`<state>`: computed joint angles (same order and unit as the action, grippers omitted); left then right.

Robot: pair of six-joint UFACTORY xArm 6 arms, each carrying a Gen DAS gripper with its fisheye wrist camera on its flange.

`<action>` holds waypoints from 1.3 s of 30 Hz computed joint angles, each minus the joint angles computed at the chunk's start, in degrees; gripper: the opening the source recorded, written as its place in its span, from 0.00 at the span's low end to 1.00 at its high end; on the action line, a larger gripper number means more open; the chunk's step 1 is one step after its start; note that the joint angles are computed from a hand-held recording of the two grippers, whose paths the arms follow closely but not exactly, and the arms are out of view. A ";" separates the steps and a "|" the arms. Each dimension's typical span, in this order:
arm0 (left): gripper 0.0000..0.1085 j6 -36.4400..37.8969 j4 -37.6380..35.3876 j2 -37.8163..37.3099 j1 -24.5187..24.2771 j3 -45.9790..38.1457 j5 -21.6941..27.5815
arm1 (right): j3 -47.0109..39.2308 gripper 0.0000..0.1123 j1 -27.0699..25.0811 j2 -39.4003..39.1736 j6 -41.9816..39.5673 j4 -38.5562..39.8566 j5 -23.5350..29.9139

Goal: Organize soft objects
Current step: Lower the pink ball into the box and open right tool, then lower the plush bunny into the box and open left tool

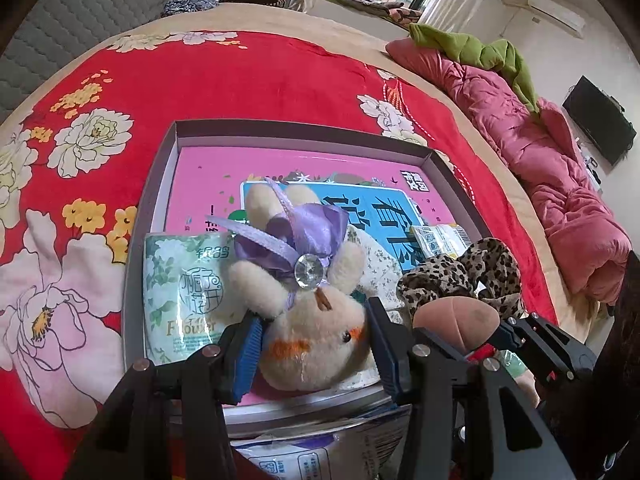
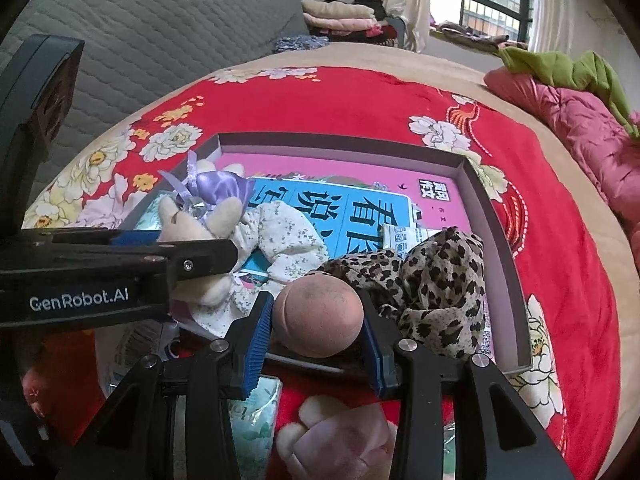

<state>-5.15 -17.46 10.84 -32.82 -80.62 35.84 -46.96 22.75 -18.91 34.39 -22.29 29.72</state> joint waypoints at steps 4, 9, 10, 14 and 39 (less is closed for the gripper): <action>0.46 0.33 0.23 0.00 -0.11 0.00 -0.14 | 0.07 0.38 -0.23 -0.14 -0.22 1.10 -0.20; 0.46 0.29 1.04 -0.06 -0.30 0.04 -0.23 | -0.02 0.39 -0.20 -0.20 -0.48 1.42 0.00; 0.46 0.36 1.00 -0.07 -0.32 0.04 -0.24 | -0.07 0.40 -0.19 -0.17 -0.50 1.62 0.10; 0.46 1.16 0.13 -0.14 -0.30 0.14 -0.33 | 0.20 0.47 -0.11 -0.81 -0.31 1.42 -0.13; 0.52 -0.91 2.15 -1.96 -0.65 1.65 -0.86 | 4.88 0.61 -3.03 -12.60 6.94 -5.90 3.92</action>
